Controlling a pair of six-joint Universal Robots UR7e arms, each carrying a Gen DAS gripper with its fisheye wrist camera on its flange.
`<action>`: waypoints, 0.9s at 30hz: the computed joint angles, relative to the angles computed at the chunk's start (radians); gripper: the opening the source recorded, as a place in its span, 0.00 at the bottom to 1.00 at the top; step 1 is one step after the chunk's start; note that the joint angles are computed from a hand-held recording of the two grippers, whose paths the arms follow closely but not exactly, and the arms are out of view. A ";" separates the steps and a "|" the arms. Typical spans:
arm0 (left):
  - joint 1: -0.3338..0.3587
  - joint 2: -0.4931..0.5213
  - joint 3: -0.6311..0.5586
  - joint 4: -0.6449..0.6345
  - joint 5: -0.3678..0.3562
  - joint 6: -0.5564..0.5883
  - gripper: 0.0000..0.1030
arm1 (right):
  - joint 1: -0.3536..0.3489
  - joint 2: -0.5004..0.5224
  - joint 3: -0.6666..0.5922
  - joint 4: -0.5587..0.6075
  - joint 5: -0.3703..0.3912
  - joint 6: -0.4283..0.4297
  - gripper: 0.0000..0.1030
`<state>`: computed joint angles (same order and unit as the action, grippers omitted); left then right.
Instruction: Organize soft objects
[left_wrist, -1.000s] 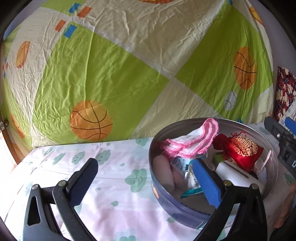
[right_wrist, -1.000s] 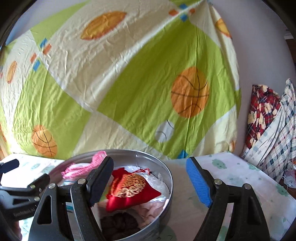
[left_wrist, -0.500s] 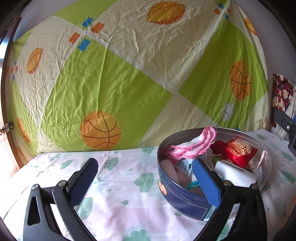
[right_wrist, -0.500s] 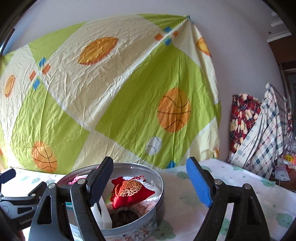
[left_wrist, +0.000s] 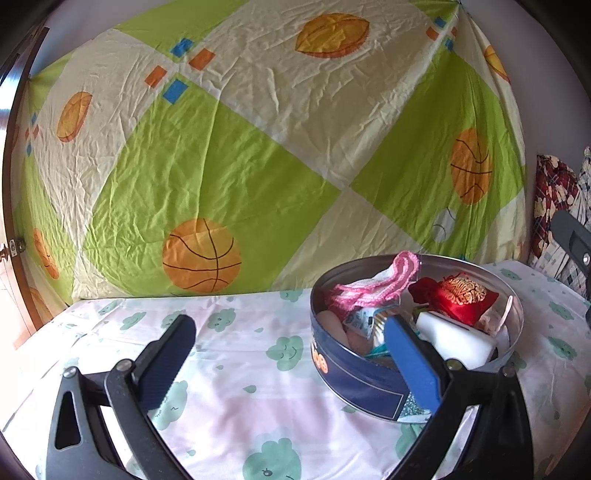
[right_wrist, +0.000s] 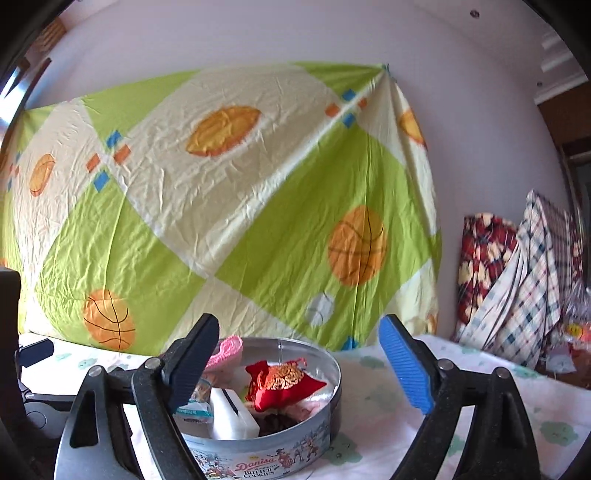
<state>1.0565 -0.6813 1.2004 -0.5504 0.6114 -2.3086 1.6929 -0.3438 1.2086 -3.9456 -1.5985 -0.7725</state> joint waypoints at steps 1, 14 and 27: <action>-0.001 -0.006 0.011 -0.005 0.004 -0.005 1.00 | 0.002 -0.001 0.009 -0.013 -0.001 -0.002 0.89; -0.009 -0.024 0.053 -0.034 0.007 -0.010 1.00 | 0.010 -0.012 0.038 -0.005 -0.020 -0.004 0.90; -0.008 -0.029 0.061 -0.057 -0.004 -0.018 1.00 | 0.014 -0.005 0.030 -0.019 -0.030 -0.023 0.91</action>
<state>1.0483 -0.7100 1.2619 -0.6073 0.6071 -2.3267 1.7064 -0.3485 1.2386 -3.9645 -1.6286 -0.7955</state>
